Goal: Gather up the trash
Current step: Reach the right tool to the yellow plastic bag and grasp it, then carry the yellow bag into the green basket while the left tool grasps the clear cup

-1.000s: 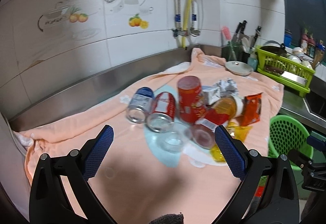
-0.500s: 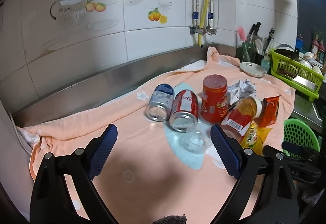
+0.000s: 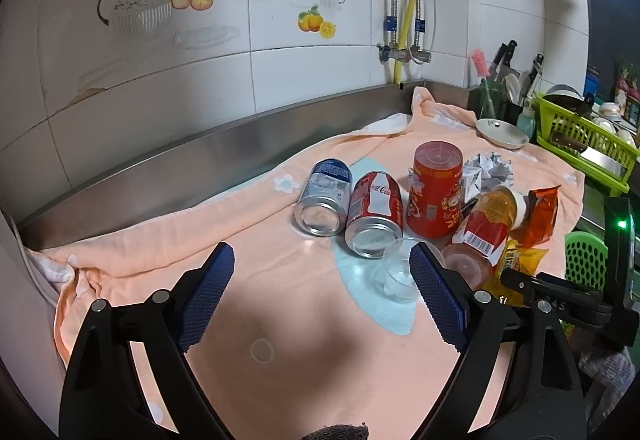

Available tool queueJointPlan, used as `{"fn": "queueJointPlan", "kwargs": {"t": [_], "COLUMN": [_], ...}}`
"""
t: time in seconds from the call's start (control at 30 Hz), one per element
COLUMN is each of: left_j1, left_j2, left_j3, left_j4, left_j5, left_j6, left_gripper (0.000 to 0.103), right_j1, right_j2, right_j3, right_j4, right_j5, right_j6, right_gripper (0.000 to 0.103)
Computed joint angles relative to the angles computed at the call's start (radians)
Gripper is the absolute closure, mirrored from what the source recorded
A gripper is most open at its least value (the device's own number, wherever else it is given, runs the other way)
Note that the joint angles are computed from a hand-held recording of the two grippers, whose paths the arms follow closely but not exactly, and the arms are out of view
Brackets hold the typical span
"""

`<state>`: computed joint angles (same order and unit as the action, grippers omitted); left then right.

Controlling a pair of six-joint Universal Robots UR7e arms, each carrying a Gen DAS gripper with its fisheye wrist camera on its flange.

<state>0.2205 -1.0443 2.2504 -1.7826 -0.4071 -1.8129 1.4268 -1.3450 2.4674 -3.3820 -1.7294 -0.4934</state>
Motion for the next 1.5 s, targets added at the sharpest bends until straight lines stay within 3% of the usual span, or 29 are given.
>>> {"fn": "queueJointPlan", "kwargs": {"t": [0.1,0.23,0.4,0.63,0.77,0.97,1.2,1.5], "left_j1": [0.006,0.015,0.022,0.047,0.077,0.156,0.225,0.278], "left_j2": [-0.003,-0.005,0.010,0.075,0.130,0.190,0.234,0.264], "left_j3": [0.006,0.010,0.021,0.061,0.065,0.035,-0.021,-0.066], "left_j4": [-0.011,-0.029,-0.118,-0.484,-0.697,-0.903,-0.929,-0.940], "left_j5": [0.002,0.005,0.005,-0.030,-0.065,-0.131,-0.160,-0.189], "left_j6": [0.011,0.029,0.121,0.443,0.648,0.855,0.943,0.978], "left_gripper": [0.015,0.015,0.015,0.017,0.017,0.017,0.017,0.033], "right_j1": [-0.007,-0.013,-0.011,-0.034,-0.045,-0.070,-0.109,-0.201], "right_j2": [0.013,0.025,0.053,0.033,0.009,-0.053,-0.159,-0.310], "right_j3": [-0.014,-0.033,-0.043,-0.036,-0.020,0.009,0.046,0.070], "right_j4": [0.008,0.030,0.008,0.022,0.019,0.047,0.104,0.161], "right_j5": [-0.004,-0.003,-0.018,0.017,0.037,0.091,0.155,0.197], "right_j6": [0.015,0.035,0.036,0.020,0.003,-0.017,-0.058,-0.127], "right_gripper": [0.034,0.035,0.038,0.054,0.057,0.057,0.057,0.057]}}
